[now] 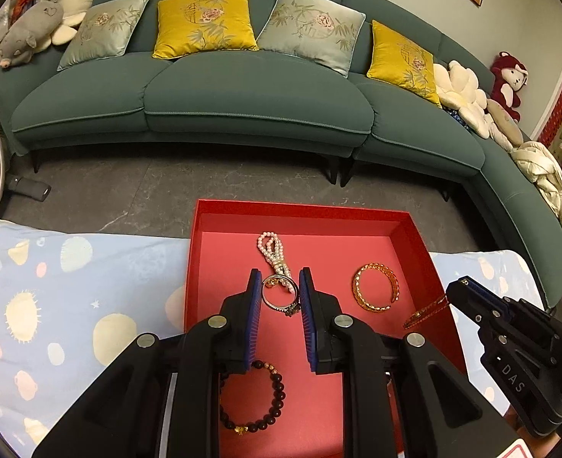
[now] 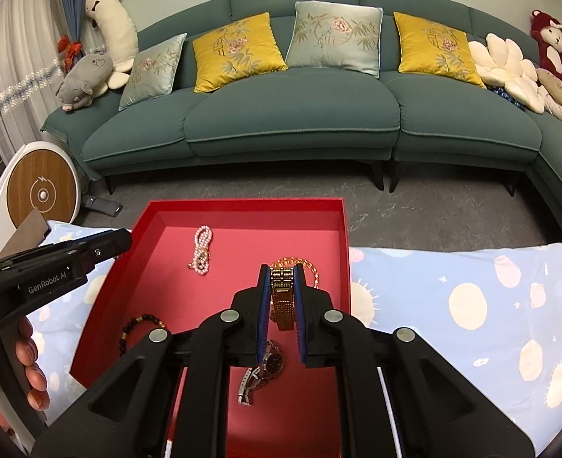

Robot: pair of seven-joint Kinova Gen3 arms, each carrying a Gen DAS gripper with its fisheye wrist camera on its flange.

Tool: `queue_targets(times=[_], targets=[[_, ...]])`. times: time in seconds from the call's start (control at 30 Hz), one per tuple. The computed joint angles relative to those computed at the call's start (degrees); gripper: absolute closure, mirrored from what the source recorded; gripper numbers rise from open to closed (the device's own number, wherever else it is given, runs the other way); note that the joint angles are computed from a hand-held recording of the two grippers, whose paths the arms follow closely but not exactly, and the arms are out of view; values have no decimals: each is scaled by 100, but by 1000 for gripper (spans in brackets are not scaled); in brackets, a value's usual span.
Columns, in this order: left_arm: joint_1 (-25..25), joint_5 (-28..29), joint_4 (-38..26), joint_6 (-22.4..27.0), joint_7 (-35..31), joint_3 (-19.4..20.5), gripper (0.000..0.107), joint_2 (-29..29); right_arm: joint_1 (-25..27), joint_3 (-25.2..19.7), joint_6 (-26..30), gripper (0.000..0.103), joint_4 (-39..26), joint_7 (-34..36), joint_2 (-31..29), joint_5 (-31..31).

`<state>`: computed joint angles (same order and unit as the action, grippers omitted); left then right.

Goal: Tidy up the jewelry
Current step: 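Open both tools to drop the ring and gold watch into the red box, then move both tools back over the remaining jewelry on the bed cover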

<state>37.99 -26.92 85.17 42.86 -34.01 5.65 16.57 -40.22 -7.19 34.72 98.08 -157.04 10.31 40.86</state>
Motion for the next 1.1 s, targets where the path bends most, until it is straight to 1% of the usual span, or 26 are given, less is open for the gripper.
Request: queue_targets(times=[0.1, 0.27, 0.3, 0.37, 0.4, 0.47, 0.5, 0.53, 0.57, 0.63, 0.7, 0.73, 0.83, 0.87, 0.93, 1.03, 1.1], targets=[[-14, 27, -40, -14, 6, -13, 90, 106, 41, 14, -64, 92, 25, 82, 79, -71], [-281, 558, -60, -109, -301, 61, 89, 204, 31, 78, -214, 91, 145, 64, 103, -99], [-268, 576, -91, -64, -327, 39, 88, 229, -12, 116, -243, 91, 194, -45, 79, -12], [-205, 544, -90, -43, -264, -33, 81, 236, -65, 153, -329, 90, 302, -261, 14, 179], [-165, 511, -85, -20, -196, -73, 71, 225, -74, 154, -372, 90, 349, -352, -24, 256], [-27, 305, 44, -88, 101, -191, 69, 120, -84, 147, -428, 89, 453, -556, -126, 438], [71, 132, 108, -84, 293, -249, 69, 46, -95, 121, -424, 86, 500, -667, -204, 534], [180, -73, 187, -69, 502, -286, 69, -64, -99, 77, -385, 79, 532, -765, -277, 626], [248, -243, 219, 18, 642, -271, 69, -142, -110, 20, -346, 75, 592, -885, -385, 749], [389, -591, 310, 268, 907, -185, 69, -366, -108, -174, -206, 74, 722, -1022, -675, 947], [597, -995, 420, 681, 1190, -38, 69, -640, -70, -405, -42, 74, 835, -1017, -1000, 974], [642, -1107, 484, 826, 1251, 62, 69, -772, -56, -535, 66, 74, 890, -993, -1195, 936], [860, -1456, 736, 1420, 1633, 435, 69, -1200, -52, -1005, 596, 72, 996, -1023, -1728, 871], [897, -1515, 807, 1581, 1746, 566, 69, -1315, -42, -1173, 753, 67, 1035, -1091, -1885, 853], [910, -1473, 955, 1821, 1857, 818, 68, -1536, -13, -1526, 1075, 61, 1136, -1272, -2174, 756], [921, -1419, 1277, 2078, 2271, 1221, 64, -1836, 57, -2109, 1554, 61, 1319, -1565, -2481, 576], [909, -1394, 1457, 2210, 2552, 1492, 64, -1946, 85, -2332, 1726, 61, 1408, -1596, -2570, 238]])
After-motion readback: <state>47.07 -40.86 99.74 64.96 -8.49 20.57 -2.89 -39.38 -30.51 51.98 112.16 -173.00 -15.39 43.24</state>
